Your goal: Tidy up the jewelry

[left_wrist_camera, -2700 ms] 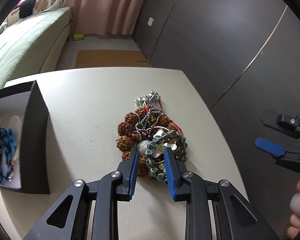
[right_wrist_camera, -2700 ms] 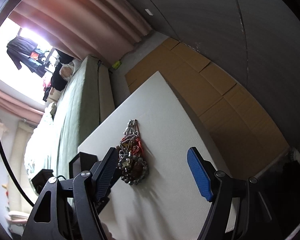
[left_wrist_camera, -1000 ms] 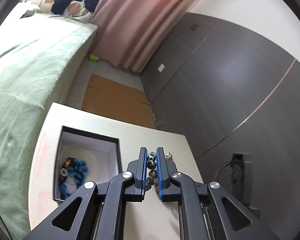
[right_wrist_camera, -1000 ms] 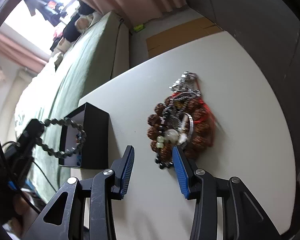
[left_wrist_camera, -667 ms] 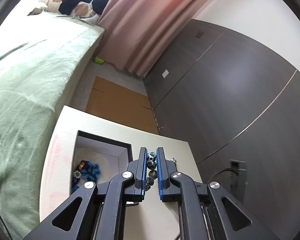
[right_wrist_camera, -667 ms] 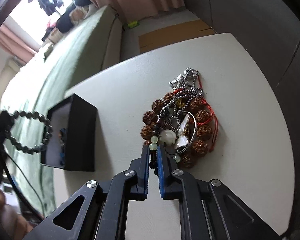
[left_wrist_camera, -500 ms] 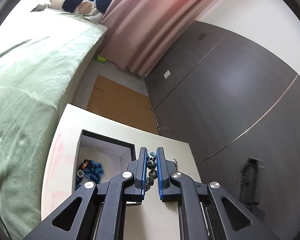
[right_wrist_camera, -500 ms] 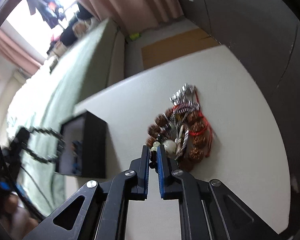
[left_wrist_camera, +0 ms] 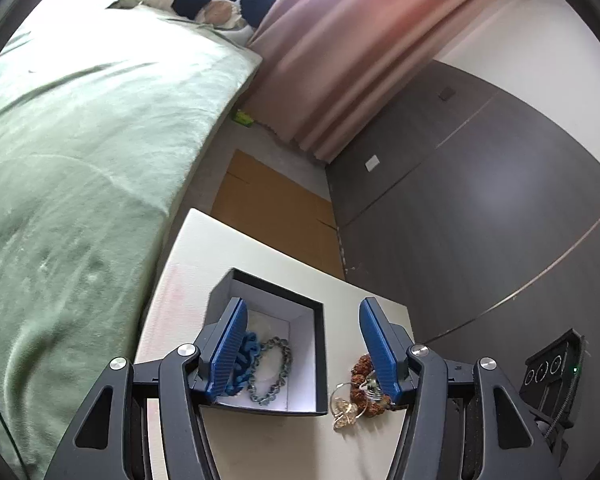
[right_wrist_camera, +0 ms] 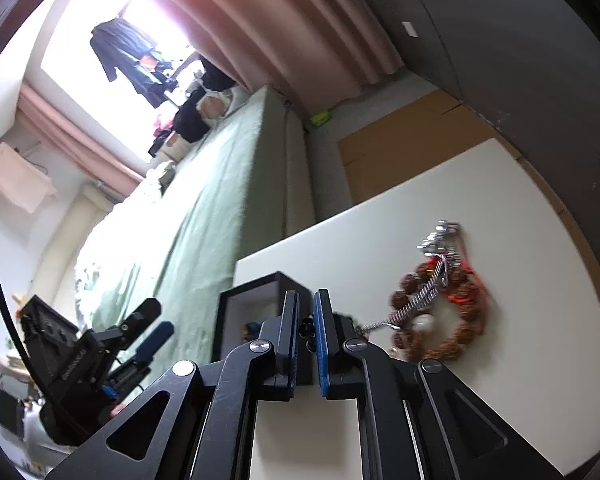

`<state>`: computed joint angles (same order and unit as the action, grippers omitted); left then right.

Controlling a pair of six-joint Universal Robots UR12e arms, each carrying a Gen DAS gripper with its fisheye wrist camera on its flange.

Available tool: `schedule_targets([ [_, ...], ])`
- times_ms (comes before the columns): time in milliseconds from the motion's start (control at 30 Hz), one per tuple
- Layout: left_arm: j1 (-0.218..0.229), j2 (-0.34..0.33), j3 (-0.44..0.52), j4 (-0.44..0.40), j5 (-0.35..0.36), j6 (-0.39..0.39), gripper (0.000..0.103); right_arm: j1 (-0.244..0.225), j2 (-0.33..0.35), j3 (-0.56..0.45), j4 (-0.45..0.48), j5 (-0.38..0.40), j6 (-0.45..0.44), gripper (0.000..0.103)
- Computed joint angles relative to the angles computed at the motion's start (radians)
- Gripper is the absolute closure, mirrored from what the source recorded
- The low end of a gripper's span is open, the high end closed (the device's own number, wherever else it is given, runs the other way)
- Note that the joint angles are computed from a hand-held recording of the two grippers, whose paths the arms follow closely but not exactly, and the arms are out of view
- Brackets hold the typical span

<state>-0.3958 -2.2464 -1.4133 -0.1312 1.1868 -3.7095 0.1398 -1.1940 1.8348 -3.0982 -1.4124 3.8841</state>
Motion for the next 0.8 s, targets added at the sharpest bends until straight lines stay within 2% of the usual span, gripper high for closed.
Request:
schedule_targets([
  [333,0.019,0.007,-0.017,0.032,0.007,-0.046,0.043,0.034,0.049,-0.072,-0.028,0.040,-0.037,0.094],
  [500,0.026,0.008,-0.021,0.042,0.011,-0.066,0.043,0.047,0.082,-0.110,-0.082,0.079,-0.039,0.094],
  [567,0.028,0.006,-0.019,0.039,0.009,-0.067,0.043,0.049,0.105,-0.124,-0.132,0.112,-0.044,0.093],
  [600,0.028,0.006,-0.018,0.035,0.010,-0.065,0.043,0.049,0.115,-0.130,-0.139,0.125,-0.044,0.091],
  [633,0.027,0.007,-0.018,0.031,0.013,-0.060,0.043,0.049,0.122,-0.139,-0.104,0.136,-0.048,0.087],
  [700,0.026,0.010,-0.019,0.023,0.016,-0.051,0.043,0.046,0.123,-0.153,0.008,0.134,-0.040,0.066],
  [800,0.021,0.008,-0.013,0.010,0.024,-0.033,0.043,0.039,0.113,-0.129,0.012,0.104,-0.003,0.057],
])
